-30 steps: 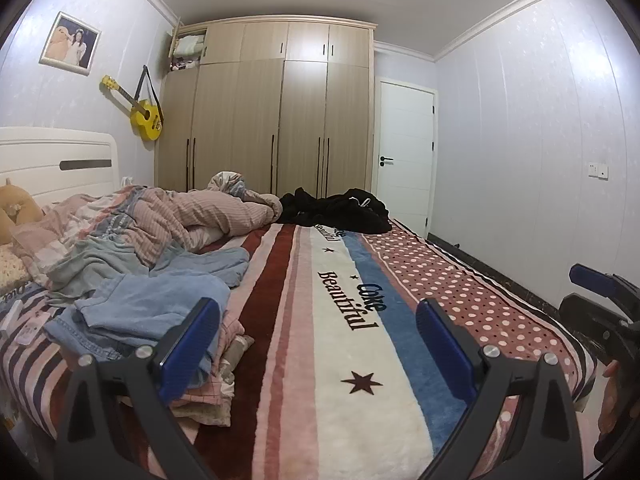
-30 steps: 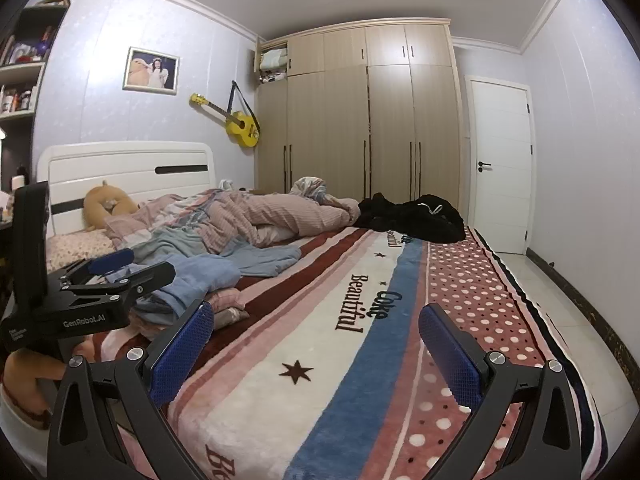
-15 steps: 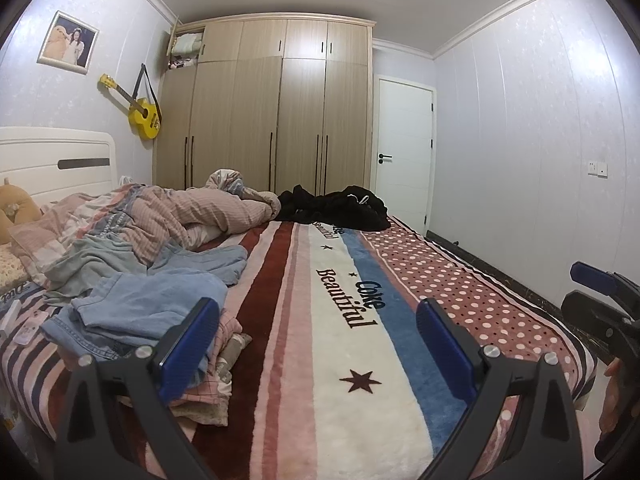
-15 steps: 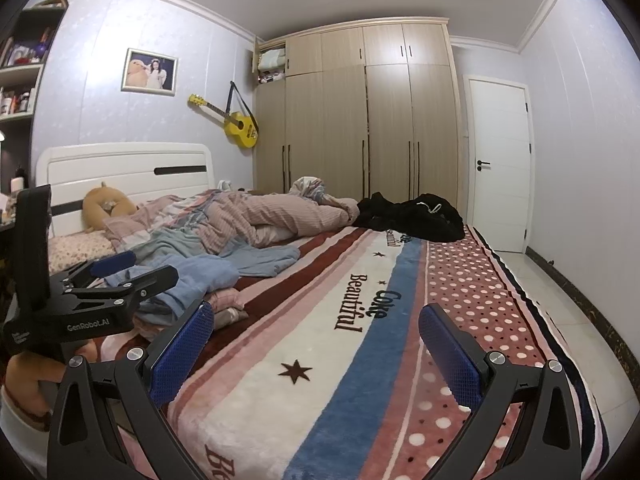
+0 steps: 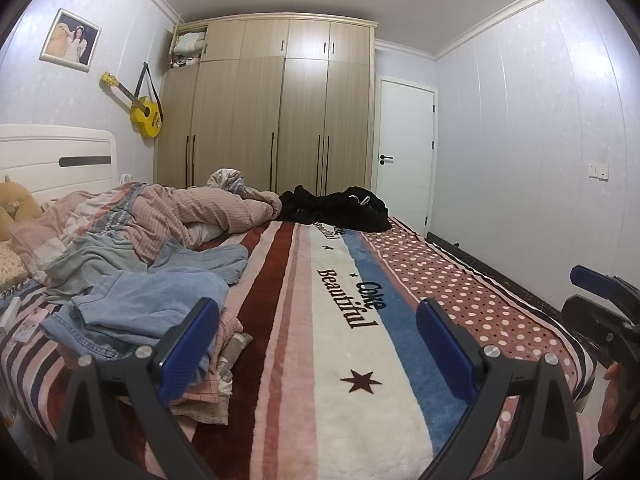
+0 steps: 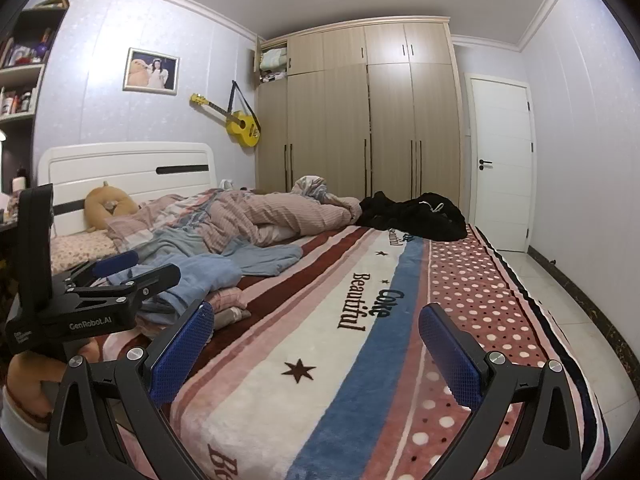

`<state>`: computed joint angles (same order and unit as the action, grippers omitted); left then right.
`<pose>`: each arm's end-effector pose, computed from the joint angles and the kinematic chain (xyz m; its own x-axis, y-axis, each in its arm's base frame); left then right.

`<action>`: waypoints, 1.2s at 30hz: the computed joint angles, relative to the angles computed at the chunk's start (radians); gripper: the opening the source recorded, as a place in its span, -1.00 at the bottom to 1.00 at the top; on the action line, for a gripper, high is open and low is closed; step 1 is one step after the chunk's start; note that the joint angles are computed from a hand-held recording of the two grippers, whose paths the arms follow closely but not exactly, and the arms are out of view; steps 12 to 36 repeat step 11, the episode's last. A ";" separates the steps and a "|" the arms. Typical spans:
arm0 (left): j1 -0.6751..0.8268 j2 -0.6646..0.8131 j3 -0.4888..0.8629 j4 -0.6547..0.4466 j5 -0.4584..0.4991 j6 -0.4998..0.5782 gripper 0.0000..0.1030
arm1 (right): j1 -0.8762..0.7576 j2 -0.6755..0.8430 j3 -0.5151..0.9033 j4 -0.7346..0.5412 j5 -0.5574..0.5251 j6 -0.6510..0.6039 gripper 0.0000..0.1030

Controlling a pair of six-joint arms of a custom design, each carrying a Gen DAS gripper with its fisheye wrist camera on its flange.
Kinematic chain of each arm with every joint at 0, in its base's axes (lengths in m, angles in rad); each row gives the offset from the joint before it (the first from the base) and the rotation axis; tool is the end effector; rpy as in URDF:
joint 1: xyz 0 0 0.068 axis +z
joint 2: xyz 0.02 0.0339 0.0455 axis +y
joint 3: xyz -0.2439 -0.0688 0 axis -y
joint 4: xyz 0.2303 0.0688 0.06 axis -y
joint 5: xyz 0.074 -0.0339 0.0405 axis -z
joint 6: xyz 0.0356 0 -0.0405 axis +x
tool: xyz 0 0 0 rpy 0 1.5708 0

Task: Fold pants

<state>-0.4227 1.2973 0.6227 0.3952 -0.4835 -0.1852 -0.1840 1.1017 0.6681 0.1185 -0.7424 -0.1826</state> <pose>0.2557 -0.0968 0.2223 -0.2390 -0.0712 -0.9684 -0.0899 0.9946 -0.0510 0.2396 -0.0201 0.2577 -0.2093 -0.0971 -0.9730 -0.5442 0.8383 0.0334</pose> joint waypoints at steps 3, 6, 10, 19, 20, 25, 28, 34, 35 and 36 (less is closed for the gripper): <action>0.000 -0.001 0.000 -0.001 -0.001 0.000 0.89 | 0.001 -0.001 0.000 -0.001 0.002 0.001 0.99; 0.001 0.000 0.000 -0.001 -0.001 -0.002 0.89 | 0.002 -0.003 -0.002 0.000 0.003 0.002 0.99; 0.000 -0.003 0.001 -0.007 0.004 -0.002 0.89 | 0.003 -0.003 -0.001 -0.001 0.003 0.002 0.99; -0.001 -0.002 0.001 -0.004 -0.004 -0.003 0.89 | 0.003 -0.004 -0.001 -0.003 0.002 0.001 0.99; -0.001 -0.002 0.001 -0.004 -0.004 -0.003 0.89 | 0.003 -0.004 -0.001 -0.003 0.002 0.001 0.99; -0.001 -0.002 0.001 -0.004 -0.004 -0.003 0.89 | 0.003 -0.004 -0.001 -0.003 0.002 0.001 0.99; -0.001 -0.002 0.001 -0.004 -0.004 -0.003 0.89 | 0.003 -0.004 -0.001 -0.003 0.002 0.001 0.99; -0.001 -0.002 0.001 -0.004 -0.004 -0.003 0.89 | 0.003 -0.004 -0.001 -0.003 0.002 0.001 0.99; -0.001 -0.002 0.001 -0.004 -0.004 -0.003 0.89 | 0.003 -0.004 -0.001 -0.003 0.002 0.001 0.99; -0.001 -0.002 0.001 -0.004 -0.004 -0.003 0.89 | 0.003 -0.004 -0.001 -0.003 0.002 0.001 0.99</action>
